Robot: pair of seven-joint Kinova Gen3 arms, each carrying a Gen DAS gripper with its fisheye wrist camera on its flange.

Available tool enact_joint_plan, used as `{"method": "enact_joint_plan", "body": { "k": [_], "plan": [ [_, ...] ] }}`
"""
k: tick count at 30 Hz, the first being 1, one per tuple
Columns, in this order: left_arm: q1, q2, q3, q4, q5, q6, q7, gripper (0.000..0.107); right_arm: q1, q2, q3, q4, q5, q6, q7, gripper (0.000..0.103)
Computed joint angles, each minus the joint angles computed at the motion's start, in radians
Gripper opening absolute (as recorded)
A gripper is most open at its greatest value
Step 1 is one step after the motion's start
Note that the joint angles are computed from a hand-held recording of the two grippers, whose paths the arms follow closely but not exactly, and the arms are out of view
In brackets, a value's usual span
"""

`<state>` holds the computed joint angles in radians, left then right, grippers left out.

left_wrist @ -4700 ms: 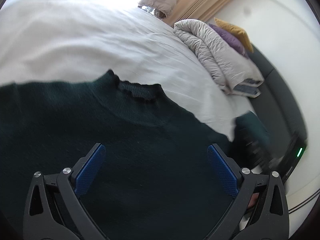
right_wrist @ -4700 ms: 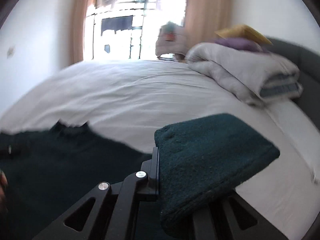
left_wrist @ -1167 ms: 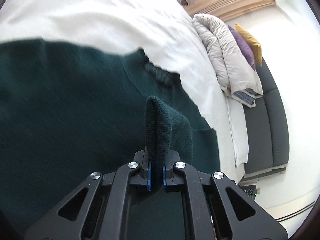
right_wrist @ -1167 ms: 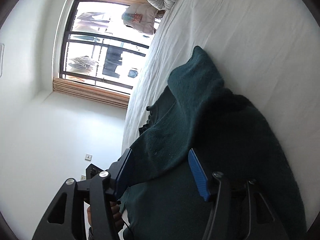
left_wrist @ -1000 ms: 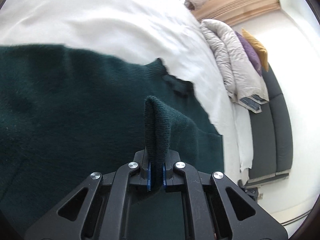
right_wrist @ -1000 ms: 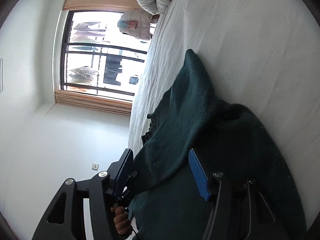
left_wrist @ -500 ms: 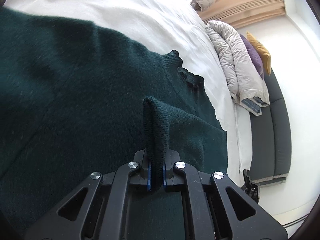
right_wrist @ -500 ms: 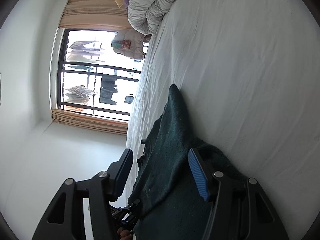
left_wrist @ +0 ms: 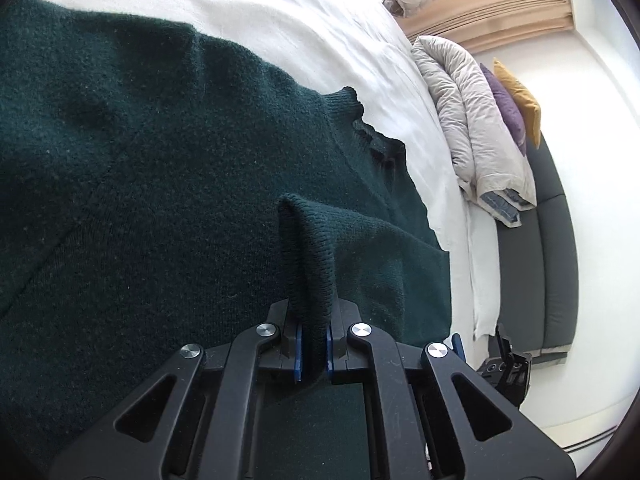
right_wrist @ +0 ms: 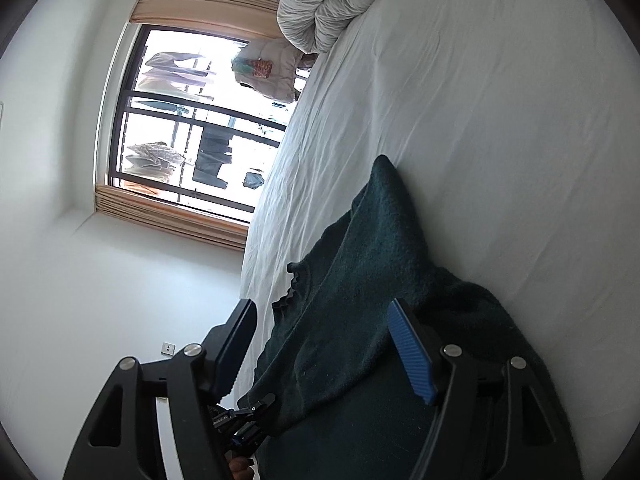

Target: Fold small clothes

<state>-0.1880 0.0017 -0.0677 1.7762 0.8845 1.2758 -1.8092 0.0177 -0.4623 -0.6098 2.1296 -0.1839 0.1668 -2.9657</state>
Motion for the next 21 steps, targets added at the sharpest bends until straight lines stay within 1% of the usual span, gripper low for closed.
{"method": "enact_joint_plan", "body": {
  "k": [2,3,5,7,8,9,10,11,12,13,14,15,17,18,19,21],
  "plan": [
    [-0.017,0.013,0.001,0.009,0.017,0.012,-0.007,0.006,0.008,0.015,-0.001,-0.02,-0.036,0.011,0.061,0.072],
    [-0.045,0.026,0.026,0.011,0.022,0.016,-0.02,0.007,0.021,0.025,-0.01,-0.03,-0.064,0.015,0.102,0.073],
    [-0.138,0.038,0.107,0.02,0.041,0.02,-0.042,0.007,0.065,0.062,-0.044,-0.062,-0.093,0.025,0.183,0.076],
    [-0.224,0.027,0.199,0.019,0.03,0.01,-0.032,0.008,0.145,0.1,-0.101,-0.092,-0.146,0.065,0.264,0.076],
    [-0.26,0.011,0.245,0.01,0.0,-0.001,-0.014,0.008,0.172,0.124,-0.113,-0.102,-0.166,0.095,0.301,0.075],
    [-0.298,-0.012,0.291,-0.005,-0.041,-0.013,0.011,0.008,0.18,0.141,-0.112,-0.097,-0.187,0.11,0.321,0.064],
    [-0.34,-0.044,0.338,-0.015,-0.082,-0.032,0.036,0.01,0.17,0.141,-0.096,-0.082,-0.196,0.109,0.324,0.059],
    [-0.386,-0.085,0.383,-0.019,-0.122,-0.055,0.057,0.011,0.146,0.128,-0.071,-0.063,-0.188,0.098,0.312,0.058],
    [-0.414,-0.131,0.409,-0.012,-0.163,-0.092,0.074,0.011,0.126,0.107,-0.048,-0.057,-0.164,0.104,0.286,0.059],
    [-0.423,-0.16,0.425,-0.017,-0.204,-0.112,0.107,0.011,0.122,0.088,-0.037,-0.06,-0.124,0.126,0.251,0.061],
    [-0.414,-0.187,0.423,-0.024,-0.237,-0.128,0.127,0.011,0.122,0.065,-0.033,-0.062,-0.084,0.142,0.21,0.069],
    [-0.386,-0.211,0.412,-0.031,-0.254,-0.15,0.131,0.011,0.106,0.05,-0.016,-0.063,-0.055,0.142,0.185,0.074],
    [-0.294,-0.226,0.4,-0.05,-0.28,-0.186,0.098,0.011,0.026,0.052,0.059,-0.061,-0.013,0.102,0.184,0.075],
    [-0.247,-0.216,0.411,-0.066,-0.301,-0.196,0.09,0.011,-0.02,0.066,0.103,-0.072,-0.008,0.094,0.208,0.075],
    [-0.201,-0.197,0.417,-0.073,-0.307,-0.208,0.081,0.011,-0.067,0.098,0.149,-0.086,-0.015,0.078,0.248,0.075],
    [-0.108,-0.144,0.401,-0.081,-0.316,-0.233,0.085,0.011,-0.159,0.182,0.236,-0.117,-0.047,0.018,0.329,0.075]
  ]
}}
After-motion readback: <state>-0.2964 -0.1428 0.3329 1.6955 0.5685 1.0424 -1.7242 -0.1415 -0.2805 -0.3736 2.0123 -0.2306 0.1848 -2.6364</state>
